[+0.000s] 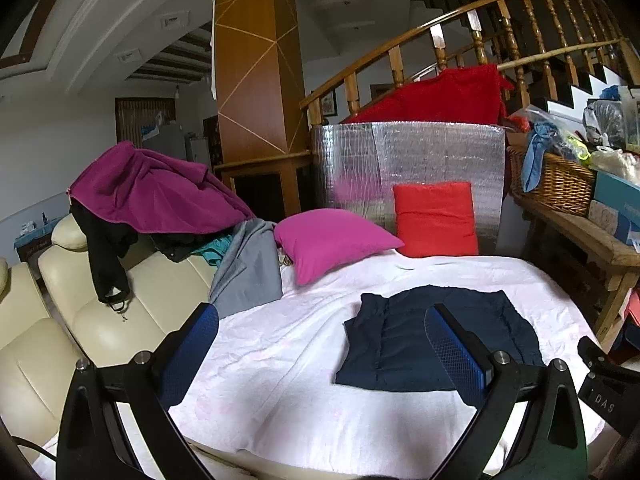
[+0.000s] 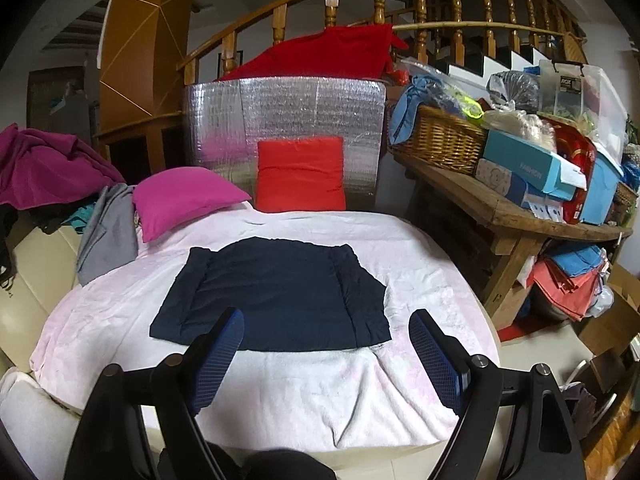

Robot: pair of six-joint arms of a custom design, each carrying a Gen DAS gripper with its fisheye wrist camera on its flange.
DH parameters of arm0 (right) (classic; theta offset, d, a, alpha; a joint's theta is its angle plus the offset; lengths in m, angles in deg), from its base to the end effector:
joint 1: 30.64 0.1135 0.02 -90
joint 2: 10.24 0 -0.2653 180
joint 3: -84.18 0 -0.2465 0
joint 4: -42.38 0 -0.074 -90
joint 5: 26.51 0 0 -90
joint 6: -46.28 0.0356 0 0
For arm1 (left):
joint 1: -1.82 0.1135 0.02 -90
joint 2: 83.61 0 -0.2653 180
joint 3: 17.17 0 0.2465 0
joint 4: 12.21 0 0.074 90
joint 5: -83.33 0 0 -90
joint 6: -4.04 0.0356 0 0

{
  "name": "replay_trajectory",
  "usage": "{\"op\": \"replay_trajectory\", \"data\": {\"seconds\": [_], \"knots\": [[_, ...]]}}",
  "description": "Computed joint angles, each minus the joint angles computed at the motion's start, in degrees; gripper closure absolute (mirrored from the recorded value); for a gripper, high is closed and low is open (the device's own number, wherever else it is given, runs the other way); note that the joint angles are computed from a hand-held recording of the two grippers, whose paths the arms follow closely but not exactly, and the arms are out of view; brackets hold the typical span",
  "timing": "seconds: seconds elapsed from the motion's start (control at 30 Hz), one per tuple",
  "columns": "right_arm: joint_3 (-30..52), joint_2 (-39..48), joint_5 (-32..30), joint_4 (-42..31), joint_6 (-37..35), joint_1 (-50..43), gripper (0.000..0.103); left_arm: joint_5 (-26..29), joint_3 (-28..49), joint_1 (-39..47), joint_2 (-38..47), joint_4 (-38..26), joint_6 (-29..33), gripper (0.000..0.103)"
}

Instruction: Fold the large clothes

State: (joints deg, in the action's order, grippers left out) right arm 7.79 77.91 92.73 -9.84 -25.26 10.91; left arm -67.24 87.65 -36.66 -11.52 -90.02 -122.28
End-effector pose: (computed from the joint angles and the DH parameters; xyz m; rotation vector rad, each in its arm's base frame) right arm 0.2609 0.2080 0.3815 -0.1515 2.1153 0.0520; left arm 0.1840 -0.1066 0.4344 -0.4212 1.9011 0.4029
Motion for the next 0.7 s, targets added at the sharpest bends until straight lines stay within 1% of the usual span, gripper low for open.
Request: {"op": "replay_trajectory", "data": {"seconds": [0.13, 0.27, 0.47, 0.7], "knots": [[3.12, 3.96, -0.45, 1.03, -0.99, -0.86, 0.016, 2.89, -1.52, 3.76, 0.17, 4.87, 4.10, 0.001], [4.68, 6.94, -1.49, 1.41, -1.20, -1.33, 0.016, 5.42, -3.86, 6.48, -0.38, 8.84, 6.35, 0.001], [5.53, 9.02, -1.83, 1.18, -0.60, -2.04, 0.016, 8.56, -5.37, 9.47, -0.22, 12.25, 9.16, 0.001], [7.21, 10.87, -0.29, 0.61, -0.67, -1.22, 0.016, 11.73, -7.19, 12.12, -0.91, 15.38, 11.61, 0.001]]}}
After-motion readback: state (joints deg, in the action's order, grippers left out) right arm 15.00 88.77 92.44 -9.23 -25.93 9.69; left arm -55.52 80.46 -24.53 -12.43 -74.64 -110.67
